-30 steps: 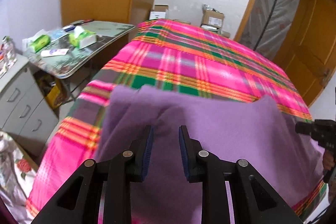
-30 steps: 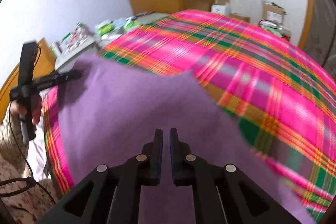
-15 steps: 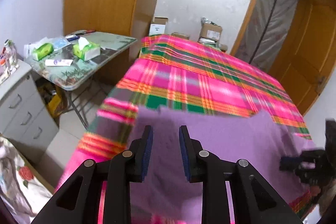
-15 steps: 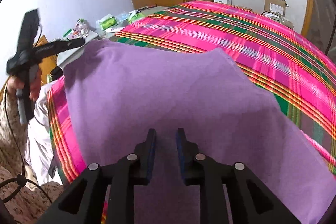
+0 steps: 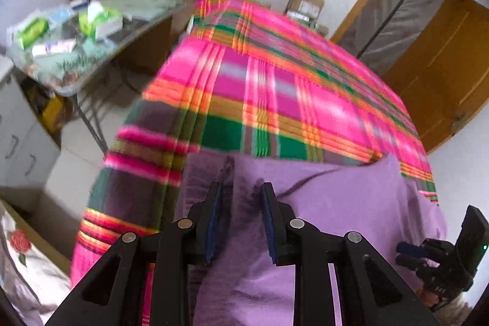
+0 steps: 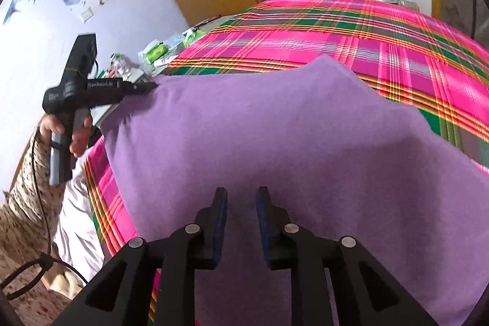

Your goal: Fold clothes

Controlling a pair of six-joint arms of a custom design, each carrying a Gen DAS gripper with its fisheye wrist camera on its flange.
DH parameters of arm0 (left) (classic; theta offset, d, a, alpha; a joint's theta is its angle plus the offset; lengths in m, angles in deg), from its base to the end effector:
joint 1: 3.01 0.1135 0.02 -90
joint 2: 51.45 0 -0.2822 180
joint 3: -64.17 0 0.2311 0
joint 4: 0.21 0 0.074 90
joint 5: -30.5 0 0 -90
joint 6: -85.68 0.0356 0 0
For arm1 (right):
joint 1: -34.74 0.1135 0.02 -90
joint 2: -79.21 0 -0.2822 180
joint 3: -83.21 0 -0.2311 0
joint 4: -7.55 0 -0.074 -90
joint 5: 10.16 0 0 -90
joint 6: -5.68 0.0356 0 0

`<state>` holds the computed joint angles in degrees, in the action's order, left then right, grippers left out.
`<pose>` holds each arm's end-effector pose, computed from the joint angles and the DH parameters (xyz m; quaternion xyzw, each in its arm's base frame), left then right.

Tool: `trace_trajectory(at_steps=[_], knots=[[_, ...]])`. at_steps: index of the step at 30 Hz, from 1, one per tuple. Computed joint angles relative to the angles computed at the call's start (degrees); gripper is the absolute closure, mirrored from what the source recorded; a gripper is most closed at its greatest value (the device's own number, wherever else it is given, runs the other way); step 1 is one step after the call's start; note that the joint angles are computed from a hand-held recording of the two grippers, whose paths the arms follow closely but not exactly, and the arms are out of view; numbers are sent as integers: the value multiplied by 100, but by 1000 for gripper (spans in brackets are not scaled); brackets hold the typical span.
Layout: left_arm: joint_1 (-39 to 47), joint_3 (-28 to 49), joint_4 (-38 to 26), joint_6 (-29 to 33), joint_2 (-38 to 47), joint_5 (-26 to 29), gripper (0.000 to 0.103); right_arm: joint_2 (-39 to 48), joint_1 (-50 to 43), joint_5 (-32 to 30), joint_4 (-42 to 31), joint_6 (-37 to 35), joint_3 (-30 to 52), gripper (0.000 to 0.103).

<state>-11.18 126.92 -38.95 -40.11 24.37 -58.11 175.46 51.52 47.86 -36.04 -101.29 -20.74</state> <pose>0.2411 -0.0355 0.2487 -0.2217 0.9185 -0.1331 0.2990 0.2948 0.1086 0.2207 -0.3316 0.8778 0.2679 0.2184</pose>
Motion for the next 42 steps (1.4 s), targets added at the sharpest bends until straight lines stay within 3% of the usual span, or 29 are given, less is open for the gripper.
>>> trace_trajectory(at_steps=[6, 10, 13, 14, 17, 23, 27, 36, 40, 42], knots=[[410, 101, 201, -87, 163, 877, 76, -31, 95, -51, 151, 162, -67, 83], [571, 315, 280, -95, 504, 1160, 77, -11, 126, -86, 204, 314, -63, 83], [758, 222, 534, -301, 562, 1454, 83, -14, 129, -124, 261, 425, -64, 83], [789, 168, 606, -332, 521, 1455, 91, -9, 139, -119, 277, 452, -60, 83], [830, -68, 888, -424, 261, 1386, 95, 60, 174, -100, 296, 518, -23, 83], [967, -621, 1443, -597, -73, 1242, 97, 79, 237, -17, 402, 618, -52, 83], [1179, -864, 1804, -669, 50, 1495, 97, -2, 338, 155, 488, 610, -127, 83], [860, -637, 1220, -367, -227, 866, 92, -439, 641, 421, 828, 657, -467, 83], [879, -813, 926, -418, -787, 783, 79, -661, 931, 535, 1004, 687, -602, 81], [872, -956, 749, -489, -1136, 728, 79, -728, 1182, 646, 1130, 755, -648, 81]])
